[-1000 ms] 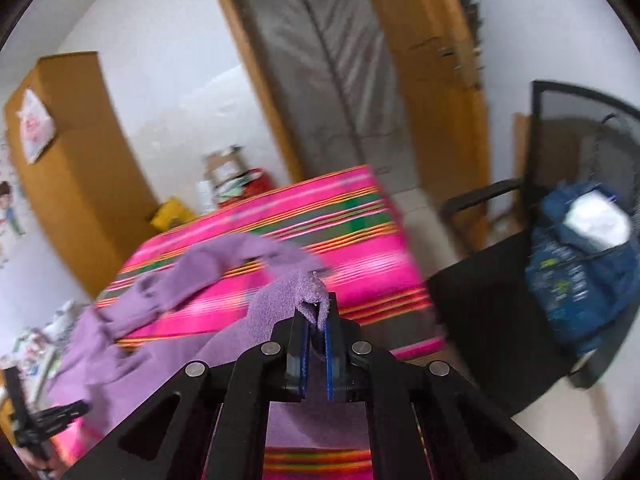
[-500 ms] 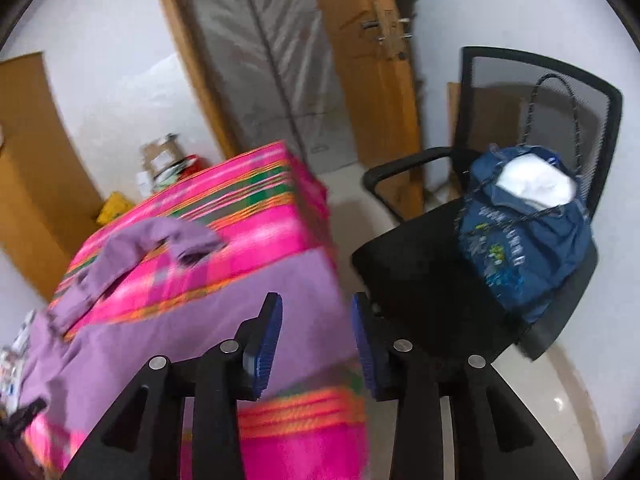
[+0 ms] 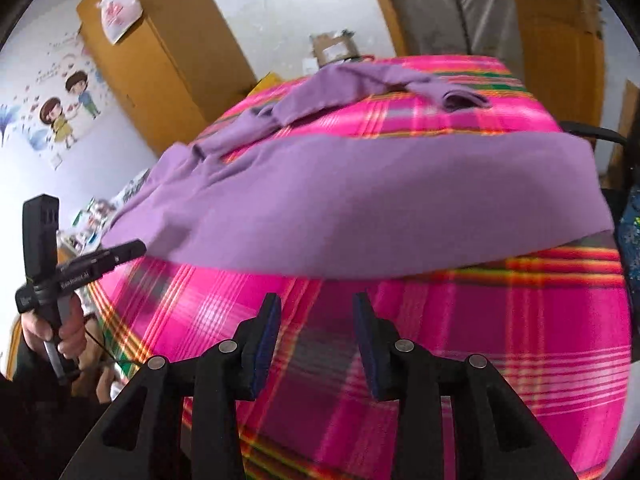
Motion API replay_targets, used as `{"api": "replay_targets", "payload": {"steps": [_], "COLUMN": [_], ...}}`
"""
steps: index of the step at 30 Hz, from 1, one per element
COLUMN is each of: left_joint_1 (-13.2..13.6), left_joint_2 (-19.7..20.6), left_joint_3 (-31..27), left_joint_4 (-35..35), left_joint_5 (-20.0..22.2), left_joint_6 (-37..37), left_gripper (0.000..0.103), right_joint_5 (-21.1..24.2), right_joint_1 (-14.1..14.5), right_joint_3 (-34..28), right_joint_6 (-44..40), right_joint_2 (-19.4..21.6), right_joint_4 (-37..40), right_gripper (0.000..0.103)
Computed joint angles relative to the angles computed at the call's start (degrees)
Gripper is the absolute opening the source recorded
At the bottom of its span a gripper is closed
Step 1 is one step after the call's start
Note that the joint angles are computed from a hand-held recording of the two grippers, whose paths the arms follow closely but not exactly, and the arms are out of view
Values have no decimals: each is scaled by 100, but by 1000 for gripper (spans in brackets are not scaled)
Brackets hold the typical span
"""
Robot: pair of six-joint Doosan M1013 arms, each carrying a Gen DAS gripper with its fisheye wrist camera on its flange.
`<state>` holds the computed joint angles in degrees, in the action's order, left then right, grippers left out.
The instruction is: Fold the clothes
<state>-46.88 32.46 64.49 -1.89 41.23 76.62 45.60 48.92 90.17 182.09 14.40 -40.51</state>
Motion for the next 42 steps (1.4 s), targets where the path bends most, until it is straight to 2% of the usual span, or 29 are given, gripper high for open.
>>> {"api": "replay_targets", "payload": {"steps": [3,7,12,18,23,26,28,29,30,31,32,35,38,42], "left_joint_1": [74,249,417,517,598,625,634,629,626,625,627,657,625,618], "left_joint_2": [-60,-92,-137,-66,15,23,45,63,80,96,110,104,70,-43], "left_joint_3": [126,235,361,358,283,324,308,277,248,226,209,252,287,426], "left_joint_4": [-79,-569,-949,-1740,-2262,-2474,-2480,-2359,-2243,-2139,-2066,-2245,-2045,-2031], "left_joint_5": [27,89,9,-238,-265,-408,-456,-436,-414,-387,-366,-412,-473,-740], "left_joint_6": [-150,-343,-602,-219,-106,-83,-228,-400,-563,-694,-801,-730,-866,-814], "left_gripper": [17,17,20,32,33,32,27,23,13,4,1,0,0,0], "right_joint_5": [-176,-291,132,-206,-513,-493,-453,-422,-382,-343,-303,-270,-207,-82], "right_joint_1": [16,-43,-60,-143,-209,-216,-211,-210,-210,-210,-210,-183,-159,-84], "right_joint_3": [99,152,153,395,603,561,525,516,514,512,510,555,539,530], "right_joint_6": [373,1130,1954,3162,4361,4219,4090,4052,4025,3998,3972,4104,3984,3958], "right_joint_2": [-35,-42,-65,-161,-214,-191,-171,-163,-156,-148,-141,-148,-154,-200], "right_joint_4": [-113,-379,-574,-1088,-1740,-1689,-1637,-1608,-1568,-1529,-1491,-1618,-1635,-1833], "right_gripper": [44,44,44,45,45,44,43,38,25,19,11,8,7,5]}}
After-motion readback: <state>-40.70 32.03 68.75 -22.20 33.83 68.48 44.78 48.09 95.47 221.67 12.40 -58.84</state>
